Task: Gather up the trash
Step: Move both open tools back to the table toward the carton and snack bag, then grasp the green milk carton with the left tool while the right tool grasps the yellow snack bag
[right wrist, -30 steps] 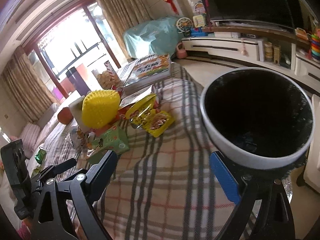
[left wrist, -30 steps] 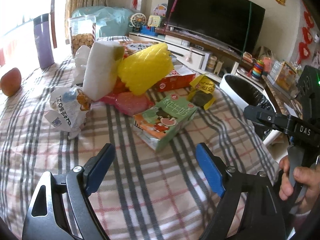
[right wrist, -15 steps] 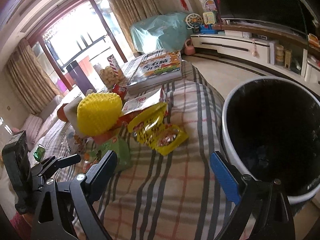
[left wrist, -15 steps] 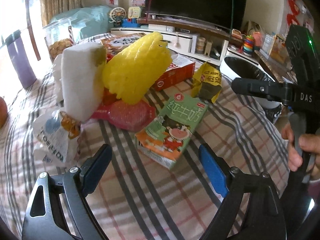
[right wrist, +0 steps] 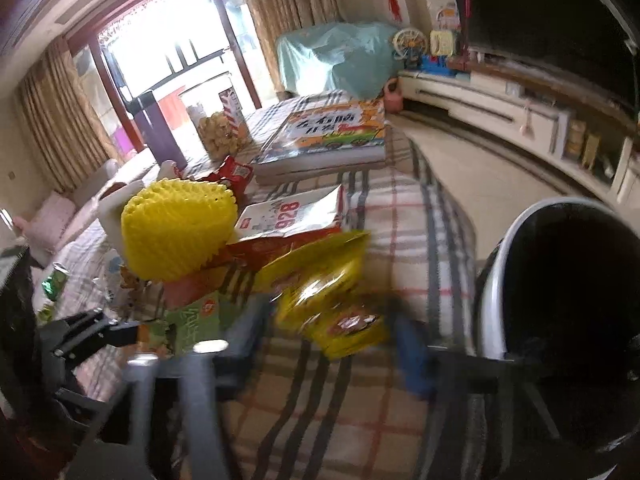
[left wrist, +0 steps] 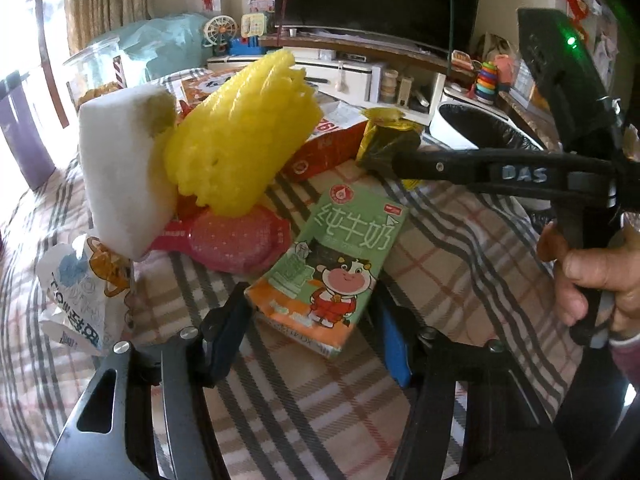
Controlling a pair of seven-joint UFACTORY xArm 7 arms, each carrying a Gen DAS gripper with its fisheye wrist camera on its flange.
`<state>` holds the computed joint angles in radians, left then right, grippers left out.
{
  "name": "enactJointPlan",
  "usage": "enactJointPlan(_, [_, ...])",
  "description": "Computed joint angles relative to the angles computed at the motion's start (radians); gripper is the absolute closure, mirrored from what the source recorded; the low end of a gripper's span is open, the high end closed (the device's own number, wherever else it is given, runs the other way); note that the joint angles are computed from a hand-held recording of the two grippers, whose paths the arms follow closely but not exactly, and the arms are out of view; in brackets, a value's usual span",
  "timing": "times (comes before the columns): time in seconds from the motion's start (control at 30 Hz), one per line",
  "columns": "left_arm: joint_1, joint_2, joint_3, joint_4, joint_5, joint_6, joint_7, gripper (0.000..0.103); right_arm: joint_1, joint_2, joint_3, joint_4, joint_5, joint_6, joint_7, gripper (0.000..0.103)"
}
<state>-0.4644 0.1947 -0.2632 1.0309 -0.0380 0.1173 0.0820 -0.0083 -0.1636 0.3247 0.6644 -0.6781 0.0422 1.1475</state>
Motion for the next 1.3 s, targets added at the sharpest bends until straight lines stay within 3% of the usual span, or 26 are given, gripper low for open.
enactJointPlan(0.07, [0.008,-0.016,-0.013,-0.023,-0.021,-0.023,0.005,0.045,0.015,-0.005,-0.005,-0.01,0.075,0.011,-0.062,0.084])
enactJointPlan(0.2, [0.009,-0.046,-0.02,-0.061,-0.056,-0.048,-0.017,0.045,0.003,-0.039,-0.003,-0.055,0.049,-0.046,-0.007,0.093])
enactJointPlan(0.3, [-0.018,-0.071,0.004,-0.096,-0.031,-0.065,-0.075,0.045,-0.047,-0.081,0.051,-0.089,0.073,-0.07,0.003,0.095])
enactJointPlan(0.43, [-0.038,-0.11,0.033,-0.148,0.021,-0.102,-0.159,0.045,-0.011,-0.104,0.029,-0.113,0.151,-0.074,-0.049,0.082])
enactJointPlan(0.53, [-0.021,-0.129,0.018,-0.172,0.006,-0.115,-0.165,0.045,-0.123,-0.12,0.147,-0.101,0.14,-0.063,-0.027,0.054])
enactJointPlan(0.67, [-0.008,-0.134,0.002,-0.179,-0.03,-0.105,-0.13,0.045,-0.275,-0.108,0.299,-0.058,0.11,-0.042,-0.008,0.052])
enactJointPlan(0.73, [0.021,-0.133,-0.04,-0.174,-0.132,-0.092,-0.034,0.045,-0.31,-0.079,0.327,-0.033,0.078,-0.036,0.004,0.048])
enactJointPlan(0.83, [-0.009,-0.117,-0.009,-0.152,-0.078,-0.075,-0.073,0.044,-0.32,-0.011,0.327,0.013,0.016,-0.016,0.019,0.048])
enactJointPlan(1.0, [0.002,-0.105,-0.024,-0.147,-0.096,-0.088,-0.054,0.045,-0.269,0.002,0.263,0.009,-0.043,-0.037,0.063,0.058])
enactJointPlan(1.03, [0.002,-0.105,-0.023,-0.147,-0.097,-0.093,-0.053,0.045,-0.257,-0.008,0.251,0.003,-0.054,-0.04,0.077,0.066])
enactJointPlan(1.07, [-0.006,-0.106,-0.013,-0.15,-0.08,-0.099,-0.07,0.045,-0.23,-0.025,0.223,-0.012,-0.05,-0.047,0.079,0.071])
enactJointPlan(1.13, [-0.028,-0.113,0.016,-0.161,-0.024,-0.112,-0.125,0.046,-0.192,-0.049,0.188,-0.033,-0.034,-0.054,0.077,0.072])
enactJointPlan(1.2, [-0.046,-0.122,0.04,-0.172,0.032,-0.124,-0.184,0.046,-0.161,-0.087,0.162,-0.065,0.001,-0.06,0.057,0.096])
enactJointPlan(1.23, [-0.041,-0.127,0.034,-0.178,0.032,-0.132,-0.19,0.046,-0.144,-0.094,0.151,-0.073,0.027,-0.062,0.04,0.101])
enactJointPlan(1.3, [-0.033,-0.135,0.025,-0.188,0.031,-0.141,-0.194,0.046,-0.103,-0.122,0.117,-0.103,0.079,-0.068,0.007,0.101])
